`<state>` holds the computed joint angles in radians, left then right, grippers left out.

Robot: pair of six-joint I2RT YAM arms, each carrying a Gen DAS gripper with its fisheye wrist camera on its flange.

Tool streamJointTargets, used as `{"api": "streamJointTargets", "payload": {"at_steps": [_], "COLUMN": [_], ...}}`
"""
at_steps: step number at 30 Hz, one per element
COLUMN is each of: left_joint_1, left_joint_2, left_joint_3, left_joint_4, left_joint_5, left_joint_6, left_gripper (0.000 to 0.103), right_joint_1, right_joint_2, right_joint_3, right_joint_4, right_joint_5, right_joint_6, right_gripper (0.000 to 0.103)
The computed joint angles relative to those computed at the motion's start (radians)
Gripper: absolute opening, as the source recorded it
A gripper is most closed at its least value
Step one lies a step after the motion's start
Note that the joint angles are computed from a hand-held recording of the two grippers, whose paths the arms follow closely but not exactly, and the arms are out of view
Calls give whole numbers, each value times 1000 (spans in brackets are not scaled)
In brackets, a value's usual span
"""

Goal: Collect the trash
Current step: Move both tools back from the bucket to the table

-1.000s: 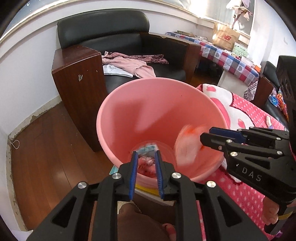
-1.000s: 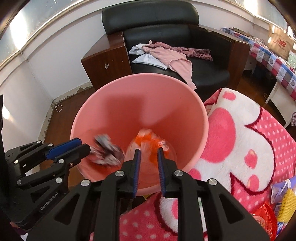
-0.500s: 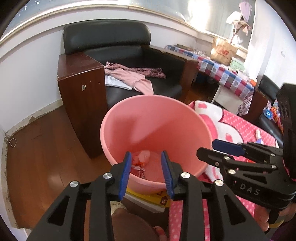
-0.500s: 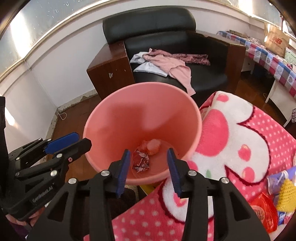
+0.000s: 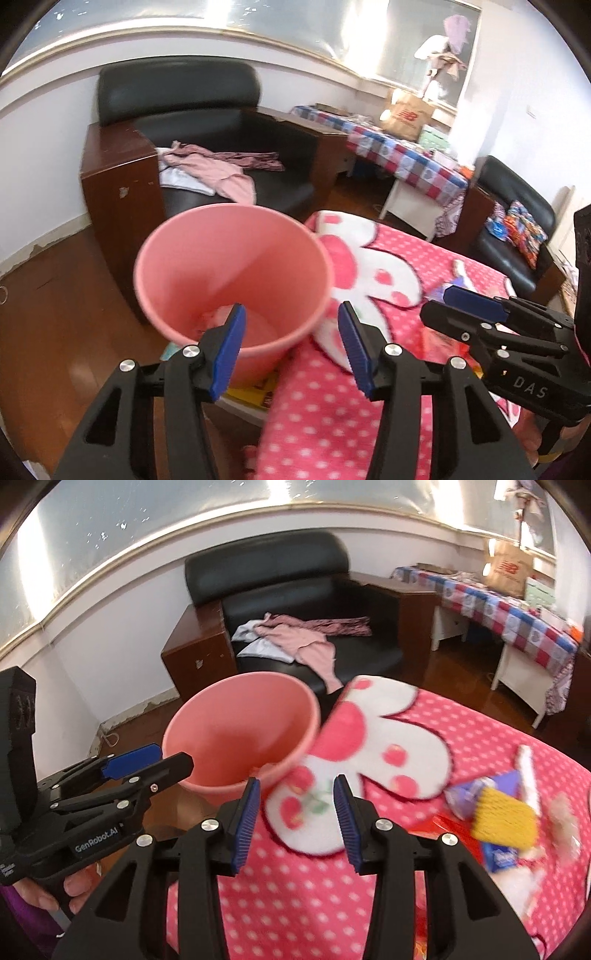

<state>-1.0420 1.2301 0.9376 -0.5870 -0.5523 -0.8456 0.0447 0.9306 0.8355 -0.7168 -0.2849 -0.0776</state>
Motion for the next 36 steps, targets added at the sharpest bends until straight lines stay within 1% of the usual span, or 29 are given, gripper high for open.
{"api": "streamJointTargets", "payload": {"at_steps": [3, 5, 9, 10, 12, 15, 19, 25, 28, 33, 36], "left_joint_1": [-46, -71, -115, -126, -146, -171, -183, -188, -193, -206, -191], "left_joint_2": [43, 75, 148, 169, 205, 251, 325, 420, 454, 536, 583], "left_joint_3": [35, 56, 108, 126, 155, 192, 261, 354, 389, 489, 544], "left_joint_4": [15, 29, 42, 44, 51, 66, 74, 91, 105, 96, 92], "left_joint_5": [-1, 2, 19, 22, 26, 34, 55, 98, 133, 129, 130], "left_joint_6": [-11, -13, -6, -3, 10, 36, 75, 115, 134, 200, 222], "left_gripper": [51, 51, 51, 51, 51, 51, 51, 51, 51, 51, 51], "right_joint_1": [-114, -227, -473, -555, -673, -884, -1050, -1194, -1238, -1261, -1281], "right_joint_2": [-49, -81, -117, -116, -108, -60, 26, 132, 161, 214, 254], "right_joint_3": [-11, -15, -15, -15, -16, -10, -6, 16, 7, 14, 25], "right_joint_4": [-48, -90, -169, -192, -222, -279, -287, -291, -277, -243, -225], "right_joint_5": [-46, -100, -216, -252, -302, -381, -415, -442, -443, -437, -442], "right_joint_6": [-66, -132, -292, -346, -424, -577, -692, -791, -827, -823, -822], "right_gripper": [43, 48, 50, 50, 51, 51, 51, 51, 51, 51, 51]}}
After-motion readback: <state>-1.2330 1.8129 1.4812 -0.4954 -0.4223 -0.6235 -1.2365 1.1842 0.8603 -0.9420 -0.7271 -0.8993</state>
